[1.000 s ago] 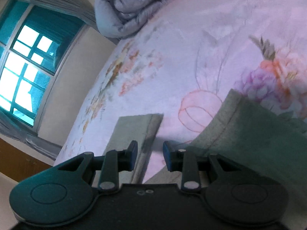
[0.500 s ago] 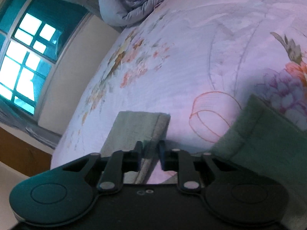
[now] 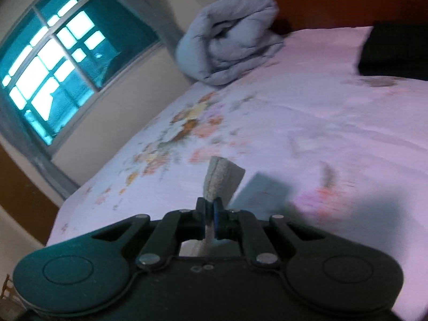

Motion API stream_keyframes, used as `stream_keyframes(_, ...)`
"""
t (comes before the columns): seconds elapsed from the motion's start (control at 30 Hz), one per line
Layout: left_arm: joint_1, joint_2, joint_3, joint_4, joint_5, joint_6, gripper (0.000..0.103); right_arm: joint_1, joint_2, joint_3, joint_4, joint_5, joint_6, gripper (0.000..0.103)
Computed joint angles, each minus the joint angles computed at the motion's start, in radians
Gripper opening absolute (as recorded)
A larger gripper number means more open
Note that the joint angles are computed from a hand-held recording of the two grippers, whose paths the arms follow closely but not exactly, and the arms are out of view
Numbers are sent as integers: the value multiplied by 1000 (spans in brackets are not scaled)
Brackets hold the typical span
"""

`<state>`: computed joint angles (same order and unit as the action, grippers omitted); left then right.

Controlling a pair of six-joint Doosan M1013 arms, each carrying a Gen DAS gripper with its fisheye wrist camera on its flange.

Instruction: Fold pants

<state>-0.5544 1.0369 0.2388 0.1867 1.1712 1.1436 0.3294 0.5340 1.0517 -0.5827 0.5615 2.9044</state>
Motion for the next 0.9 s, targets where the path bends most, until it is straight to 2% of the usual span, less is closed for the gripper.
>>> stream_keyframes(0.1,14,-30,56,-63,-40,43,103,3,-44,78,-43,4,81,0)
stream_keyframes(0.27,36,-64,117,-163,-80,113,103,10,-72,140,-77,-16,162,0)
stream_keyframes(0.33,43,-76,138,-193,-92,135,103,8,-71,154,-75,-9,176,0)
stream_keyframes(0.47,45,-86,159,-203,-107,149,103,-9,-57,191,15,13,207,0)
stream_keyframes(0.57,46,-91,169,-209,-113,165,103,-11,-56,227,-1,-23,302,0)
stream_keyframes(0.67,47,-97,182,-216,-124,175,103,8,-36,164,-48,39,235,0)
stream_keyframes(0.73,47,-97,184,-210,-126,172,103,16,-23,100,-96,15,167,0)
stream_keyframes(0.83,43,-99,187,-200,-126,166,103,24,-2,-14,-161,-101,64,0)
stream_keyframes(0.9,43,-100,189,-203,-128,166,103,30,-7,-38,-278,-197,125,0)
